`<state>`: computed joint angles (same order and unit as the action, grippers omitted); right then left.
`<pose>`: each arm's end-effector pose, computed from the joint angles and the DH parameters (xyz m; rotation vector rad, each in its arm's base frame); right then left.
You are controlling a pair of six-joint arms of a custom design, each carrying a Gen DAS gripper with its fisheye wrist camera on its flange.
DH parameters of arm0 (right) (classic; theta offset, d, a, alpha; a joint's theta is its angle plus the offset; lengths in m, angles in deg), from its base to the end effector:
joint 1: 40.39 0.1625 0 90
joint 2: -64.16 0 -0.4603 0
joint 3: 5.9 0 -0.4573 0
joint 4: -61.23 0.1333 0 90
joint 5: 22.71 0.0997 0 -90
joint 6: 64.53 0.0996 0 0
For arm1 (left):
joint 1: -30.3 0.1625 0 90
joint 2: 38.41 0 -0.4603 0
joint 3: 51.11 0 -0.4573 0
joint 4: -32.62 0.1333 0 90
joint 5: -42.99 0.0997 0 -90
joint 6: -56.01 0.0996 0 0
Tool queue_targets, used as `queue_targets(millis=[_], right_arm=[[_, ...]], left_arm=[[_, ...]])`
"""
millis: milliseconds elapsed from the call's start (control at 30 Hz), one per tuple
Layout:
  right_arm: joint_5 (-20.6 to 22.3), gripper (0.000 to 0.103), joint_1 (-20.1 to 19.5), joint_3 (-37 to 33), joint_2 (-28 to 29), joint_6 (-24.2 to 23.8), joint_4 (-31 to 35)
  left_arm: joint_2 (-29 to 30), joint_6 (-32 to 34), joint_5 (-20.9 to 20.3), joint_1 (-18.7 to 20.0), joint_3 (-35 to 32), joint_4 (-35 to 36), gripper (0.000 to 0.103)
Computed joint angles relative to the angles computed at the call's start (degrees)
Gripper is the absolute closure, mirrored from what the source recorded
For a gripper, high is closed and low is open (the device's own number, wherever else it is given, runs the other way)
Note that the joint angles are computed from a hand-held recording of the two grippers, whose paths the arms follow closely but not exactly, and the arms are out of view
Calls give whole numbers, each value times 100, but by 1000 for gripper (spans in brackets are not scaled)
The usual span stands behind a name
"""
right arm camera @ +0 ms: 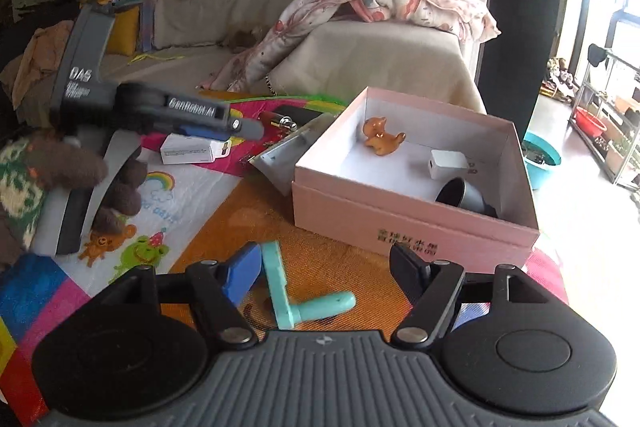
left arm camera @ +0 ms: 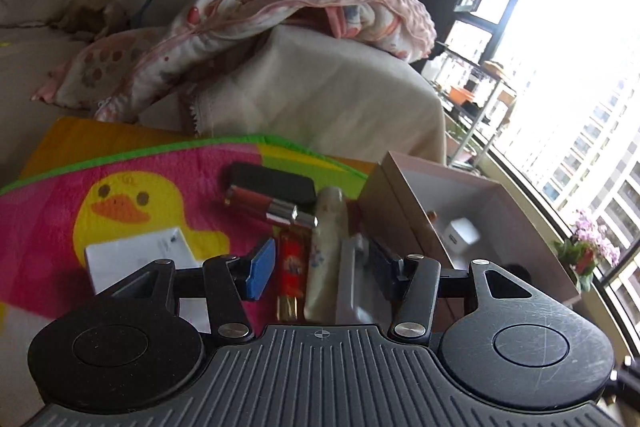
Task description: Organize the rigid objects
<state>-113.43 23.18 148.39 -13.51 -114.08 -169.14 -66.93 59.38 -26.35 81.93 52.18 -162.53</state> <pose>-0.0320 -0.3610 0.2127 0.4367 -2.1785 1.0803 -0.2762 -0.6202 -0.0889 0.8764 2.6915 -0.8870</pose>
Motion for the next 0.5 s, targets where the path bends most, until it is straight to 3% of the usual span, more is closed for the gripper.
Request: queue_targets(millis=[167,233,400,500], right_arm=[[883,31,-694,269,847,-260,-1464],[1130,31,-909,291,1177,-327,-1991],[1176,30,-1051,194,876,34,-1255],[1150,30,-1080,170,754,215,-1022]], left_arm=[[385,-350,678,2,-836,666,47],[465,-460,738,22,-980,892,47],[662,-587,820,34,-1246,1057,47],[900,-37,1077,-32,-1555,590,47]])
